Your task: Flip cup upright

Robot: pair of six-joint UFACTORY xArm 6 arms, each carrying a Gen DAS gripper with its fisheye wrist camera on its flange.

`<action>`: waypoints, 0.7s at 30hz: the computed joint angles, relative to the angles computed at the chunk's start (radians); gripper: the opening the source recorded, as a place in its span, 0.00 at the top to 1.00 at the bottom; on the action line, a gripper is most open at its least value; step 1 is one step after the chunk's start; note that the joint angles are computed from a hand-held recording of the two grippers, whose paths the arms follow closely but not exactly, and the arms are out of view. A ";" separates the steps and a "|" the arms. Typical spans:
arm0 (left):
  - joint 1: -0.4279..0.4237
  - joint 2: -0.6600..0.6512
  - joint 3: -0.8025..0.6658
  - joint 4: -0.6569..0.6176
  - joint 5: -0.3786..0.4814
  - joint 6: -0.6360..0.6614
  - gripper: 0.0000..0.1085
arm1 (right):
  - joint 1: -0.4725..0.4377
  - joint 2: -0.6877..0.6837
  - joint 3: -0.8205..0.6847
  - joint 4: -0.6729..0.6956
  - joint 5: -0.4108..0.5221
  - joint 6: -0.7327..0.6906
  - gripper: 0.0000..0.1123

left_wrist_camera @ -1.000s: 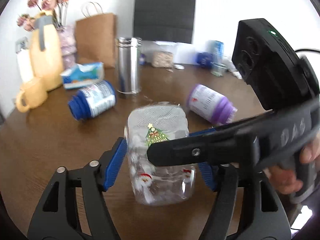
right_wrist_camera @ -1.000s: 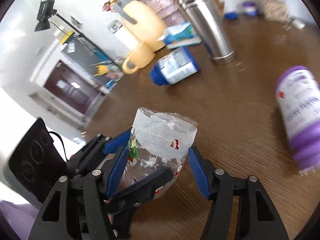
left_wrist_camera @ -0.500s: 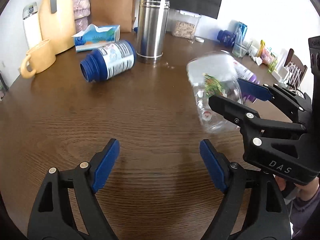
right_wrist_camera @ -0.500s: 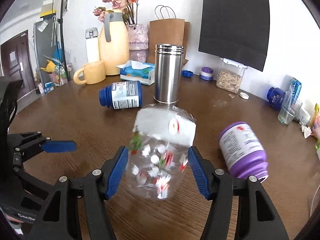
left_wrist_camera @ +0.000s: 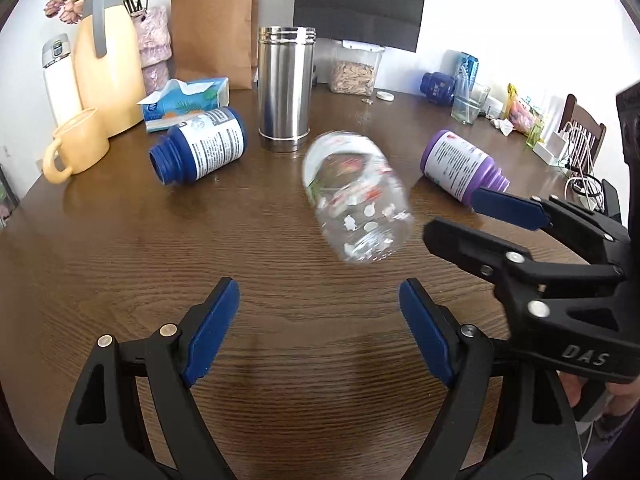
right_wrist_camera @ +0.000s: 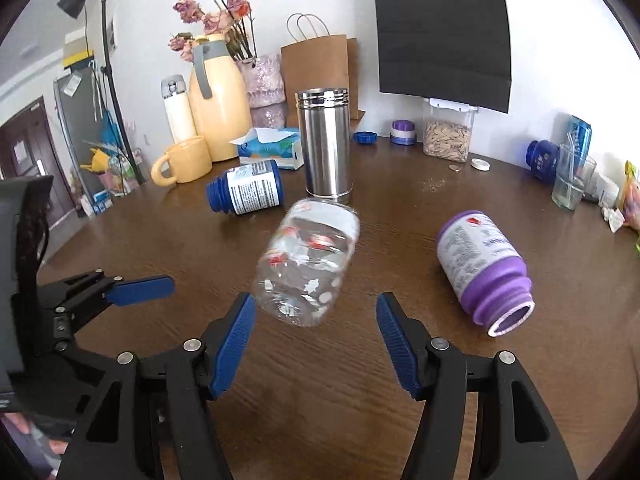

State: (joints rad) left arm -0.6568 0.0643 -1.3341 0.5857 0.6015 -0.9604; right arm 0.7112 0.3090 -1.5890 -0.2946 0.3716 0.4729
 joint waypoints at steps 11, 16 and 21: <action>0.038 0.089 -0.111 -0.080 -0.072 0.121 0.27 | -0.015 -0.056 0.054 0.093 -0.041 0.002 0.40; 0.041 0.249 -0.329 -0.264 0.025 0.296 0.29 | -0.052 -0.021 -0.018 0.191 0.048 -0.004 0.40; 0.041 0.264 -0.331 -0.251 0.008 0.327 0.49 | -0.094 0.071 -0.178 0.639 0.205 -0.309 0.39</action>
